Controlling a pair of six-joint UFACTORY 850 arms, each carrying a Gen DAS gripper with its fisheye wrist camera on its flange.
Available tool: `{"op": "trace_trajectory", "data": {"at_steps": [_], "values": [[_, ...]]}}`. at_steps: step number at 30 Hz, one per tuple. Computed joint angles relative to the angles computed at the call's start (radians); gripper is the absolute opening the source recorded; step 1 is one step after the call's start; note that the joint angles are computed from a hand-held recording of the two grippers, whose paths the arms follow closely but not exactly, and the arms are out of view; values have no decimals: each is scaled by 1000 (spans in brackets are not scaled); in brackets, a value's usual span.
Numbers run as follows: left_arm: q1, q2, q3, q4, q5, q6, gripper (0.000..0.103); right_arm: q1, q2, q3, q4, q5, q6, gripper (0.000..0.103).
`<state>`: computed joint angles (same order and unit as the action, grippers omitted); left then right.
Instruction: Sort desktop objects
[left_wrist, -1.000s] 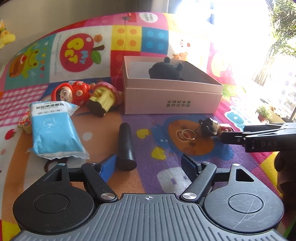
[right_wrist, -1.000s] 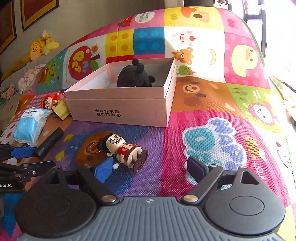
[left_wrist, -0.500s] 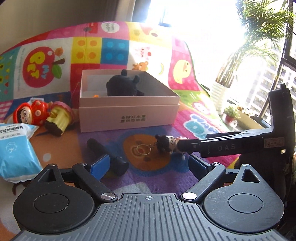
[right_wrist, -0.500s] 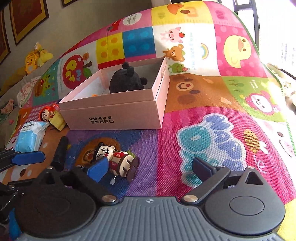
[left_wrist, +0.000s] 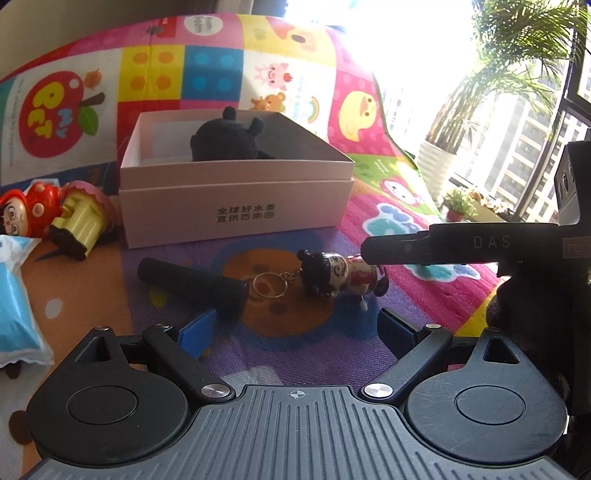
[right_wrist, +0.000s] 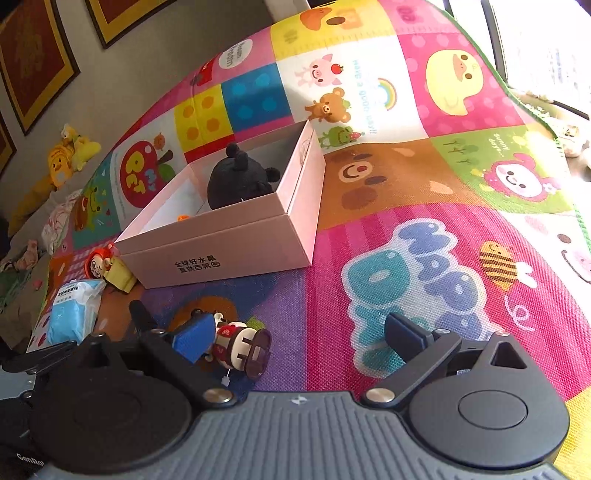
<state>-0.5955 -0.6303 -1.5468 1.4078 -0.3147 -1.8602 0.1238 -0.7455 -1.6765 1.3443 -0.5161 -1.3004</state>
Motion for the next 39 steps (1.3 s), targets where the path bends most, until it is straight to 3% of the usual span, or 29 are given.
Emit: {"op": "trace_trajectory", "data": {"at_steps": [5, 8, 15, 20, 21, 23, 24, 29, 33, 36, 39], "values": [[-13, 28, 35, 81, -125, 0, 100, 0, -2, -3, 0, -5, 1, 100], [1, 12, 13, 31, -193, 64, 100, -1, -2, -3, -1, -7, 2, 100], [41, -77, -110, -104, -161, 187, 100, -1, -3, -3, 1, -8, -1, 101], [45, -134, -200, -189, -197, 273, 100, -2, -3, -2, 3, -9, -3, 102], [48, -141, -211, -207, -193, 291, 98, -2, -3, -2, 3, -8, -3, 102], [53, -152, -230, -255, -185, 347, 82, -2, -3, -1, 2, -9, -5, 102], [53, -155, -234, -268, -189, 363, 81, -1, -3, -1, 3, -8, -6, 102], [45, -97, -148, -192, -193, 247, 81, 1, 15, 22, 28, -6, -64, 103], [27, -2, -17, -132, -195, 135, 81, 27, 76, 97, 101, 6, -385, 101], [5, 59, 66, -80, -211, 53, 81, 66, 87, 99, 39, 61, -503, 88], [-13, 102, 126, -52, -219, -11, 81, 93, 59, 51, -102, 72, -450, 82]]}}
